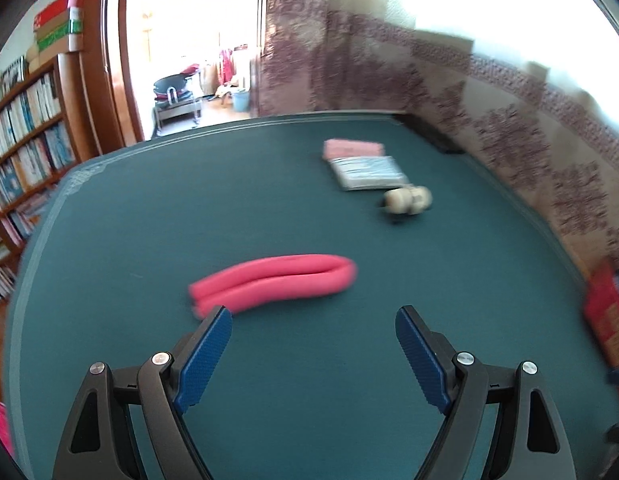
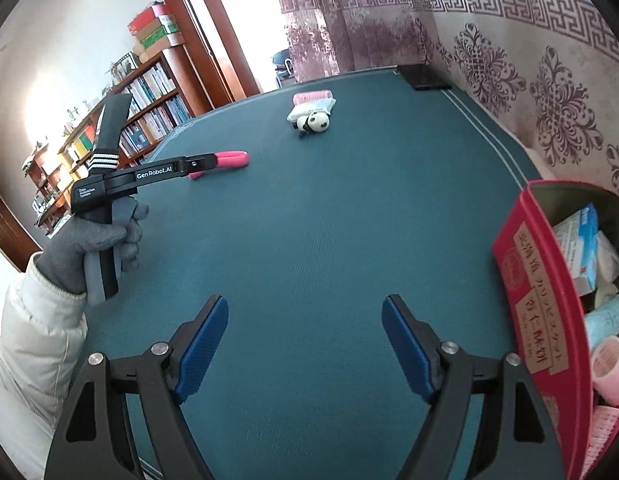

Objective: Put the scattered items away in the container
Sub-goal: 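Move both open tools back toward the pink foam curler and panda, then grasp the pink foam curler with the left tool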

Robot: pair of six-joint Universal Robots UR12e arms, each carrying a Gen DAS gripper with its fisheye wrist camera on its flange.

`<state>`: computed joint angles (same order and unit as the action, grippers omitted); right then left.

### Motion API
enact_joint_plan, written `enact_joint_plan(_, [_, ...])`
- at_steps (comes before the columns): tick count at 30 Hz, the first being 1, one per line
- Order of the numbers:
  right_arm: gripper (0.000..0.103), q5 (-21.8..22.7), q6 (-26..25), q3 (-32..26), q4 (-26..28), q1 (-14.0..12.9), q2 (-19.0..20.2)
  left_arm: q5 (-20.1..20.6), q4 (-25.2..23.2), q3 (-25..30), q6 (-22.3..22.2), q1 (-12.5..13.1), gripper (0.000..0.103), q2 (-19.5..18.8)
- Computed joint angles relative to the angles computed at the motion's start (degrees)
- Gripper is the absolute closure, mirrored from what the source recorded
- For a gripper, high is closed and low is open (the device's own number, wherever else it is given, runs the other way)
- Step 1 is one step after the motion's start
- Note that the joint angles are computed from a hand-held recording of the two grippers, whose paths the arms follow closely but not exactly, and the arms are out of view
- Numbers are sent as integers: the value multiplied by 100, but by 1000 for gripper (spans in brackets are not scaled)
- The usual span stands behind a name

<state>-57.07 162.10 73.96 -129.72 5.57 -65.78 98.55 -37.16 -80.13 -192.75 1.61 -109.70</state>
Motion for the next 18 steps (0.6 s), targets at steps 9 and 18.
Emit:
enact_joint_plan(9, [21,-159,-16,-207,359,93,131,301,-164,148,944,162,17,-215])
enact_joint_plan(18, [21,-299,27,-348,554,138,226,-17,-274,507,1797,231,17,-498])
